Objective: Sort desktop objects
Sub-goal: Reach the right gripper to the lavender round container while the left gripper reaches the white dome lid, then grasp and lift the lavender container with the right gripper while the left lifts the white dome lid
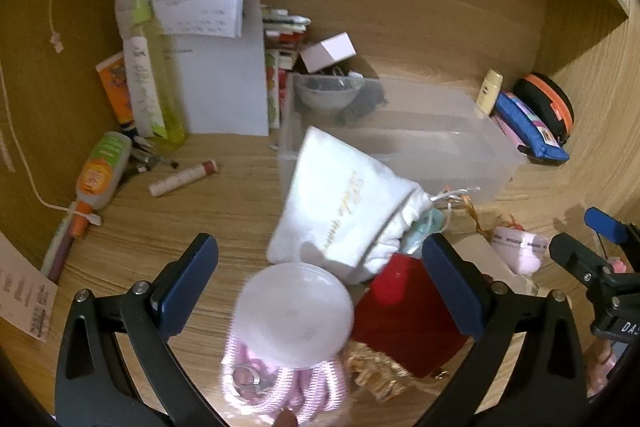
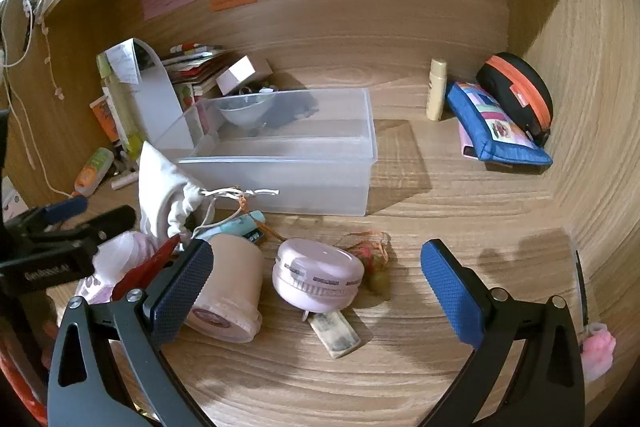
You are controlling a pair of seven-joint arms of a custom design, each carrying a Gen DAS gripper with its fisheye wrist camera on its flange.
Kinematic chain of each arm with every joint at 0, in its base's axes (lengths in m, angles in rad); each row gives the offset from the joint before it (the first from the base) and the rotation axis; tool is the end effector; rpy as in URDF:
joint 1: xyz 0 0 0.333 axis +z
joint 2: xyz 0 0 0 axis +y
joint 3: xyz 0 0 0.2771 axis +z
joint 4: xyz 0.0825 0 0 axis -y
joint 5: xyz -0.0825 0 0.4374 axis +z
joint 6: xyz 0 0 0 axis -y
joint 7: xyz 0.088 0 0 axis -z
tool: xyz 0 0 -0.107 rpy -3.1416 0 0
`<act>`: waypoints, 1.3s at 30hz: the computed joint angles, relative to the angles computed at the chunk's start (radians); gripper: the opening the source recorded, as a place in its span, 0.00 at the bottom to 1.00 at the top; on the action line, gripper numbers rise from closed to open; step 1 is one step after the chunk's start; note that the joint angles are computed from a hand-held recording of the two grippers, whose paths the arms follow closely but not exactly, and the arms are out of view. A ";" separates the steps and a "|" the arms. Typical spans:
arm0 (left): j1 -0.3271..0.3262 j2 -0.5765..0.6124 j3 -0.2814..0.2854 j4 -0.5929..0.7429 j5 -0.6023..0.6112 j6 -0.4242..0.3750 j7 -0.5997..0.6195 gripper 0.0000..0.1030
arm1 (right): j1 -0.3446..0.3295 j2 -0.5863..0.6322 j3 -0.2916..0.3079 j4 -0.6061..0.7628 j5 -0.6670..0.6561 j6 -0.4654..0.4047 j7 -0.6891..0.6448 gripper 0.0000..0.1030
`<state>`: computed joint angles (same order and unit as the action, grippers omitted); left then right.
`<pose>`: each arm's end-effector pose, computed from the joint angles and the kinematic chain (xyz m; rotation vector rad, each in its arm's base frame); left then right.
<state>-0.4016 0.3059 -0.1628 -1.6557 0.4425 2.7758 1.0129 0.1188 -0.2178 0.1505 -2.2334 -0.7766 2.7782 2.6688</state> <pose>0.6168 -0.3982 0.4722 -1.4729 2.0483 -0.9747 0.5536 0.1877 0.4772 -1.5162 1.8365 -0.8026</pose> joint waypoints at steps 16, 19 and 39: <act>0.108 -0.041 -0.071 -0.117 -0.323 0.038 0.244 1.00 | 0.009 0.010 -0.018 -0.025 0.056 -0.004 -0.043 0.99; 0.098 -0.025 -0.068 -0.104 -0.325 0.037 0.256 1.00 | 0.014 0.026 -0.027 -0.021 0.095 -0.005 -0.065 0.95; 0.093 0.038 -0.073 -0.044 -0.377 0.026 0.313 0.70 | 0.073 0.128 -0.099 0.025 0.559 0.068 -0.415 0.60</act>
<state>-0.3083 0.3436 -0.2360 -1.6995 0.0660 2.8022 1.3264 0.1918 -0.0893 0.0511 -2.2080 -0.2174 2.8458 2.2539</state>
